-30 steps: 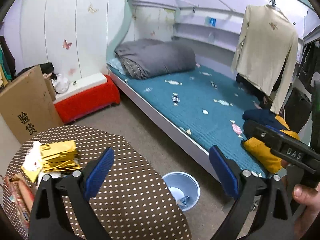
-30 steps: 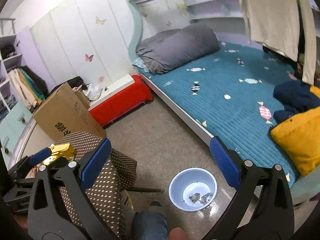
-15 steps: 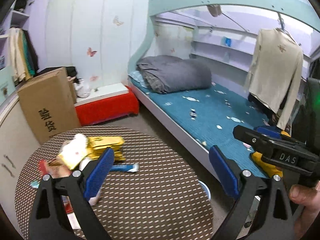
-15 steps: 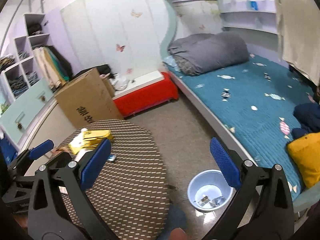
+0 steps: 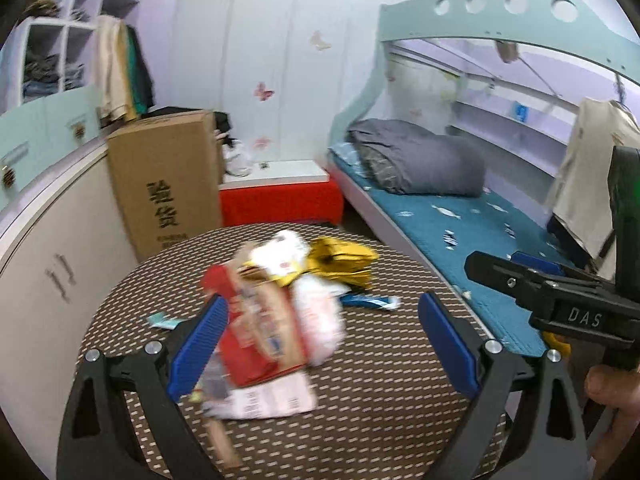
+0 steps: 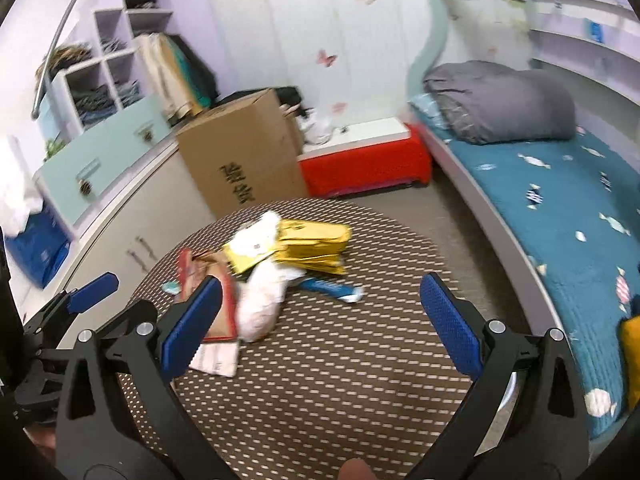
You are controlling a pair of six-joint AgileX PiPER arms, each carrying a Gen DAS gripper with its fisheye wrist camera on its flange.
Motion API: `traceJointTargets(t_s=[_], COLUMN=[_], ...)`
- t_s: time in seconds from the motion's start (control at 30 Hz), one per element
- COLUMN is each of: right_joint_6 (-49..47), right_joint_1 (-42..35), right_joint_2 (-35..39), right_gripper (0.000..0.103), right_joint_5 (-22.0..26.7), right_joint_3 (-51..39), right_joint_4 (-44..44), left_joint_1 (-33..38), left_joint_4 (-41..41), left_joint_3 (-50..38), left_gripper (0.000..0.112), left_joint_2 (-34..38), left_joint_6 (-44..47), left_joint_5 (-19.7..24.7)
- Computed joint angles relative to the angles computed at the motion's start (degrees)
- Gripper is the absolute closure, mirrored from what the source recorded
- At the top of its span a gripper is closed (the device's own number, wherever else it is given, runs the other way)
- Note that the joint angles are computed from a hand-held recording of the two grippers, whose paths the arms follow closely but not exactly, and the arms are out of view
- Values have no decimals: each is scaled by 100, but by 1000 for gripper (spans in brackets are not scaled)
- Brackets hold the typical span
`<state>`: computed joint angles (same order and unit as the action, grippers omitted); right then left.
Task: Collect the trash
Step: 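Grasp the red paper bag with the right tool while the left tool grasps crumpled white paper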
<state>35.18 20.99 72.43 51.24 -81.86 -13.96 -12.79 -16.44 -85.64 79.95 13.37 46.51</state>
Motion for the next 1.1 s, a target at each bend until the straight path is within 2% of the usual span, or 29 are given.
traceJointTargets(t_s=[0.17, 0.4, 0.77, 0.83, 0.87, 1.03, 1.1], right_joint_6=[-113, -671, -1448, -1622, -1705, -2098, -2097], right_joint_1=[415, 626, 607, 595, 587, 314, 252], right_joint_2=[698, 1725, 3180, 3389, 3458, 2951, 2654], right_gripper=[6, 6, 7, 25, 38, 39, 39], right_joint_5=[-15, 28, 379, 415, 449, -181, -348], right_joint_3=[-513, -1311, -2534, -2671, -2719, -1964, -1738], right_joint_4=[134, 654, 1338, 1468, 1562, 2478, 2499], left_joint_1=[854, 1653, 2152, 2195, 2214, 2173, 2117], left_joint_4=[-529, -804, -722, -690, -671, -547, -550], left_joint_3=[308, 535, 672, 673, 667, 631, 575], left_gripper=[19, 19, 19, 19, 19, 19, 19], left_joint_2=[-106, -36, 192, 212, 225, 303, 380], left_joint_6=[594, 1041, 1066, 1048, 1046, 944, 960], left_joint_5=[106, 148, 135, 133, 132, 135, 163])
